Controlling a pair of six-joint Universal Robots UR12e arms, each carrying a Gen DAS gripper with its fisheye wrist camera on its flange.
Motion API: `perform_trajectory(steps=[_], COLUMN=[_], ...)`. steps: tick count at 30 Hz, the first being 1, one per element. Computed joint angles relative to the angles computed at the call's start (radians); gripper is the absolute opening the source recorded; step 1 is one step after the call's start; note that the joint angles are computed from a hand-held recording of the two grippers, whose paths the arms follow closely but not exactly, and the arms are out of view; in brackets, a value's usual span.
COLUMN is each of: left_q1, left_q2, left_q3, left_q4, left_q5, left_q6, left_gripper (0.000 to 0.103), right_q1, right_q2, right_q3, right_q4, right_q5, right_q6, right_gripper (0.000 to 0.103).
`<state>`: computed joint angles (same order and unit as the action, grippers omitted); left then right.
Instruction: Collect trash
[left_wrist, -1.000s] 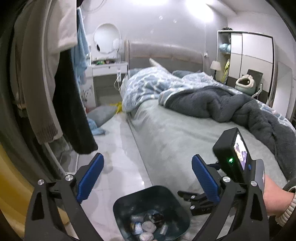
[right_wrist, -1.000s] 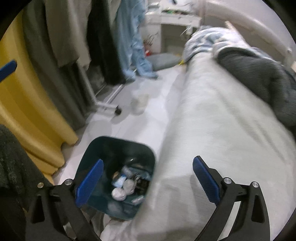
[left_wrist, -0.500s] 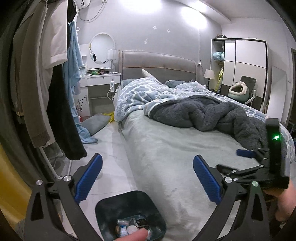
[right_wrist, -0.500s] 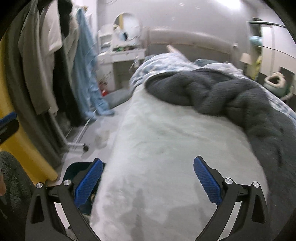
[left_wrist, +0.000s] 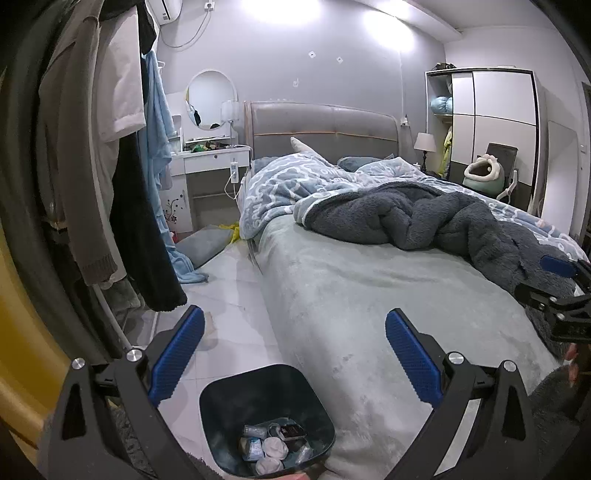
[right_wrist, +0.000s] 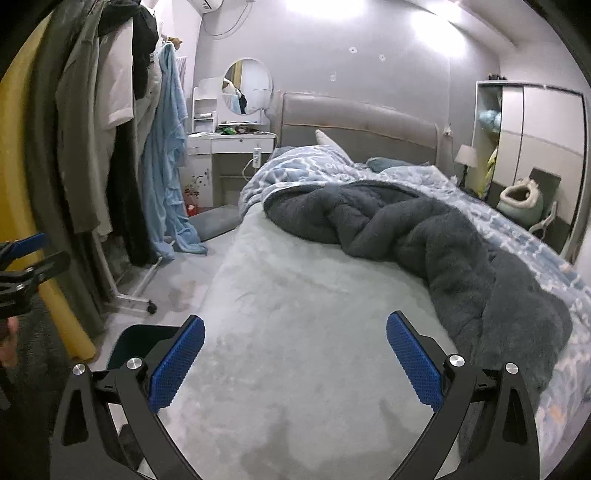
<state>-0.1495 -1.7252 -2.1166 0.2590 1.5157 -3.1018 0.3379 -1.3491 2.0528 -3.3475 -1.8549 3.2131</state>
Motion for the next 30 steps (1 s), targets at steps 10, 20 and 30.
perform_trajectory(steps=[10,20,30], left_q1=[-0.012,-0.013,-0.016], left_q2=[0.006,0.005,0.001], left_q3=[-0.013,-0.014,-0.014], left_q4=[0.027,0.031,0.027], left_q5=[0.034,0.083,0.091], left_q6=[-0.006,-0.027,-0.017], left_gripper=[0.1,0.1,0.1], right_q1=[-0.006,-0.019,-0.018], right_q2=[-0.036,-0.037,-0.035], right_q3=[0.062,0.068,0.066], right_q4=[-0.055,-0.07,-0.061], right_q5=[0.065,0.102,0.106], right_q6=[0.068,0.065,0.063], right_gripper=[0.1,0.1,0.1])
